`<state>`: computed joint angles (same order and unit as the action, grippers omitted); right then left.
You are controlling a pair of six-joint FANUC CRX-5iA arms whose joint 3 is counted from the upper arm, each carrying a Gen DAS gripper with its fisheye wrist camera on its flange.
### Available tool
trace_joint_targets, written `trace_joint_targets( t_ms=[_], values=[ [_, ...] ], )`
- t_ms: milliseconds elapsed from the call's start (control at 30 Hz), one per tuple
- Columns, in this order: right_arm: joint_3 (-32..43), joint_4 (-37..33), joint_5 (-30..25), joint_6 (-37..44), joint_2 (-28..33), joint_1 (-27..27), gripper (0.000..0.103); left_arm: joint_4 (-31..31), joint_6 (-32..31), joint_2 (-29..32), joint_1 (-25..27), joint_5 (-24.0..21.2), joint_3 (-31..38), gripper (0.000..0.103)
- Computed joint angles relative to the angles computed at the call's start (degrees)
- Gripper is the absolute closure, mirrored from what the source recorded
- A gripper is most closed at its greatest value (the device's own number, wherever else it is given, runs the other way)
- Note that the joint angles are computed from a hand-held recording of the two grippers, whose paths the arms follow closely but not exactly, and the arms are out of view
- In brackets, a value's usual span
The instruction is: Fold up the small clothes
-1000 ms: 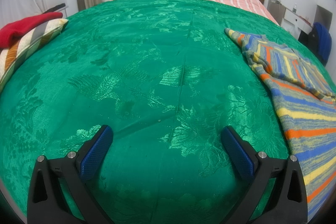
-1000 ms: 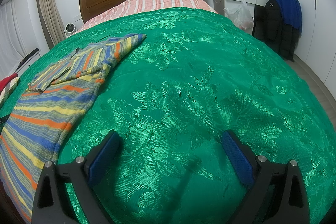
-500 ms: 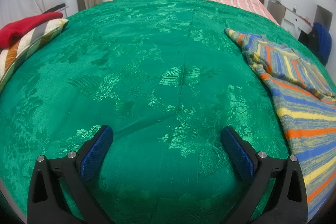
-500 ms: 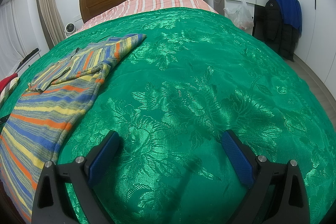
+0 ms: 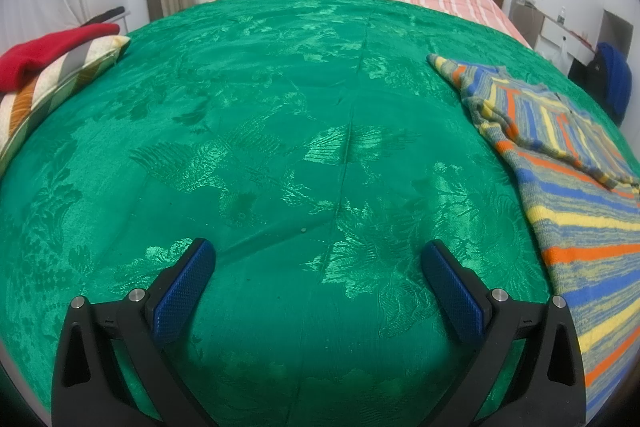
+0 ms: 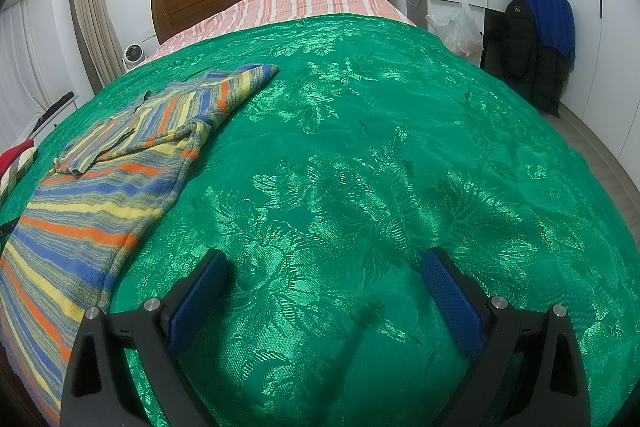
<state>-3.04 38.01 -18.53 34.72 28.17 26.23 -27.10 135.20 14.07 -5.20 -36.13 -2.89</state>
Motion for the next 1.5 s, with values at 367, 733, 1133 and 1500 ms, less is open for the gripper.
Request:
trace_joint_targets(
  t_ms=[367,733,1133,1500],
  values=[
    [7.01,-13.05,-7.48,12.52,0.96,0.94,0.006,19.12,-16.23,-7.60,3.42,2.64,-8.59,0.001],
    [14.65,-52.66,-29.09,48.17,-7.96,1.31,0.007,37.88,-39.28,-7.89,-1.24,-10.72,-10.42,0.018],
    [17.76,-60.62,-41.87,51.85,-3.70,3.48,0.096,36.10,-41.30,-3.01,-2.93,-23.69,-4.20,0.098],
    [30.39,-68.19,-39.01,52.26,0.02,-1.69,0.097,61.22,-55.80,-4.14,7.40,-13.60,-6.39,0.099]
  ],
)
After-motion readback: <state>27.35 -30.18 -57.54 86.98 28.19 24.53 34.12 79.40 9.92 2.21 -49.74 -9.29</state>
